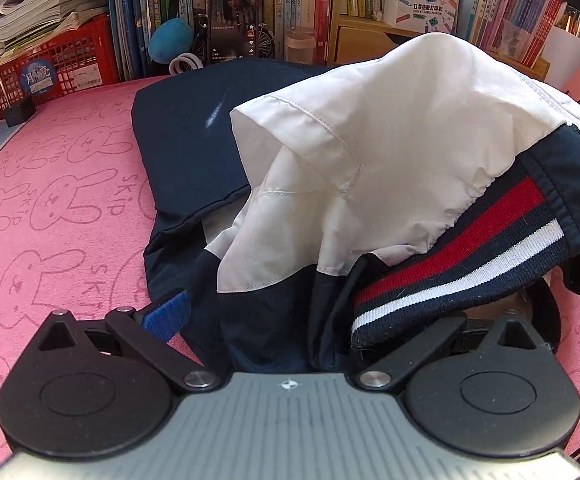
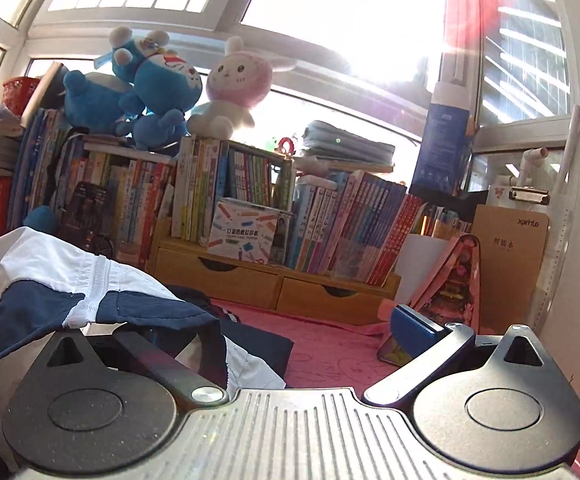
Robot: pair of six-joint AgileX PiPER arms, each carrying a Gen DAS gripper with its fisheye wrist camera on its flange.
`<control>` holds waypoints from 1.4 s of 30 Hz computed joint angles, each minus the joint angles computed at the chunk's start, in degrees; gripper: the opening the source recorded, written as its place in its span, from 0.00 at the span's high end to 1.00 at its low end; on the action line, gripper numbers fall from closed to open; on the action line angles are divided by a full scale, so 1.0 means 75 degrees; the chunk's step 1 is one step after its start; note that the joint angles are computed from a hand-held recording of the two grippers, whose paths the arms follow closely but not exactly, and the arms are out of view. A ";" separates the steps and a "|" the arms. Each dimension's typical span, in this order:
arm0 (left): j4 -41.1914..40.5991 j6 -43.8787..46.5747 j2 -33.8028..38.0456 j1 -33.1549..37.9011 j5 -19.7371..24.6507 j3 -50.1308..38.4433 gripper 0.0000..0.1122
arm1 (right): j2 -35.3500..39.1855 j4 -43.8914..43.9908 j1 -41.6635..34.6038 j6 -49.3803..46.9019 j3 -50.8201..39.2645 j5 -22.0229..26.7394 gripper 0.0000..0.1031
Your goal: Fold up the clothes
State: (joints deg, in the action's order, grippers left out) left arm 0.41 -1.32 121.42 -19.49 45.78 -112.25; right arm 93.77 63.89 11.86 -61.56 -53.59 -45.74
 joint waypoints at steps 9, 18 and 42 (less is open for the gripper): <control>0.1056 -0.1807 0.0079 0.0326 -0.0563 -0.0399 0.08 | -0.0225 -0.0079 -0.0276 -0.0111 0.0674 0.0642 0.00; 0.2154 -0.2600 -0.0441 0.0578 -0.0818 -0.0200 0.08 | -0.0139 0.0245 0.0120 -0.0456 0.1247 -0.0536 0.00; 0.1683 0.0320 -0.3648 0.0942 -0.2088 0.4724 0.08 | -0.4677 0.3557 -0.1415 -0.4629 0.2872 0.2869 0.00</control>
